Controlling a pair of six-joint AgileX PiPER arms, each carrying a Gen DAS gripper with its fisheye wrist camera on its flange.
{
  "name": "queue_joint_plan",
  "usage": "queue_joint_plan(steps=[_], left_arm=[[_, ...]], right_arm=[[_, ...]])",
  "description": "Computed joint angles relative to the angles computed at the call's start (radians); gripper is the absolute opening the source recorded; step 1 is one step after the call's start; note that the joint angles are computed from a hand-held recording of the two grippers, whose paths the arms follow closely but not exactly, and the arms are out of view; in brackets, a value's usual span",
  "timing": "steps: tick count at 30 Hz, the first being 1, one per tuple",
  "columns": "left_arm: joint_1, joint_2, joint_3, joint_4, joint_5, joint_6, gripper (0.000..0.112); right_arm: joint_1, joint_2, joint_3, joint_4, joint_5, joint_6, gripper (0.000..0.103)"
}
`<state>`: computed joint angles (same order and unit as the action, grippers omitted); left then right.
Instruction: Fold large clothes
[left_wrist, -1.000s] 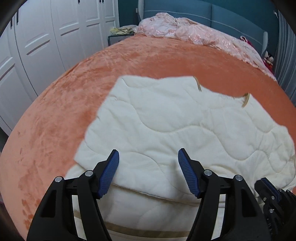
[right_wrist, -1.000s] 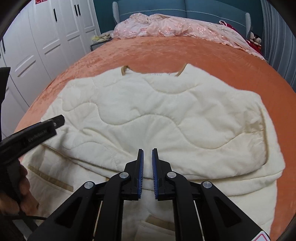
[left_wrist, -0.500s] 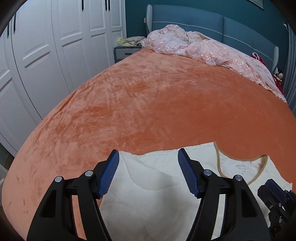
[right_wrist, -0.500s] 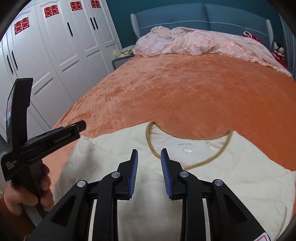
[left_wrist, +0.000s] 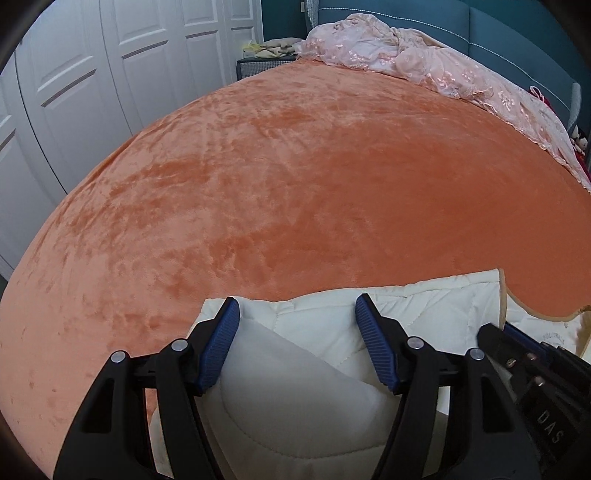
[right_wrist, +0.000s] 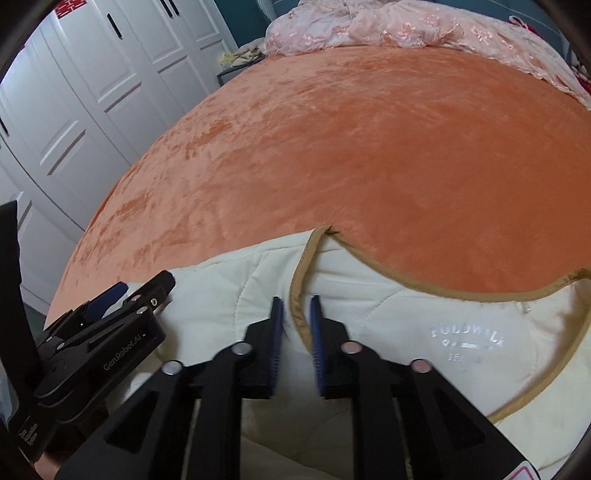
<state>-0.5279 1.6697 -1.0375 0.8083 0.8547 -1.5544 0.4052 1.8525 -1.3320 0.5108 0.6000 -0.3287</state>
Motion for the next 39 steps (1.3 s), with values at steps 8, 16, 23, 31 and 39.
queue_joint_plan(steps=[8, 16, 23, 31, 39], left_arm=[[-0.033, 0.040, -0.001, 0.051, 0.030, -0.054, 0.065], [-0.027, 0.048, 0.002, 0.053, 0.025, -0.058, 0.069], [-0.124, -0.043, -0.048, 0.029, 0.089, -0.047, 0.069], [-0.263, 0.173, -0.495, -0.127, 0.080, 0.222, 0.079], [-0.242, 0.560, -0.984, -0.487, 0.147, 0.561, 0.069]], right_arm=[[0.026, 0.019, 0.025, -0.202, -0.079, 0.188, 0.002], [-0.017, -0.143, 0.189, -0.264, -0.218, 0.306, 0.002], [-0.277, -0.385, 0.397, -0.381, -0.207, 0.390, 0.010], [-0.563, -0.371, 0.407, -0.084, -0.127, 0.016, 0.010], [-0.651, -0.264, 0.326, 0.048, -0.029, -0.167, 0.015]])
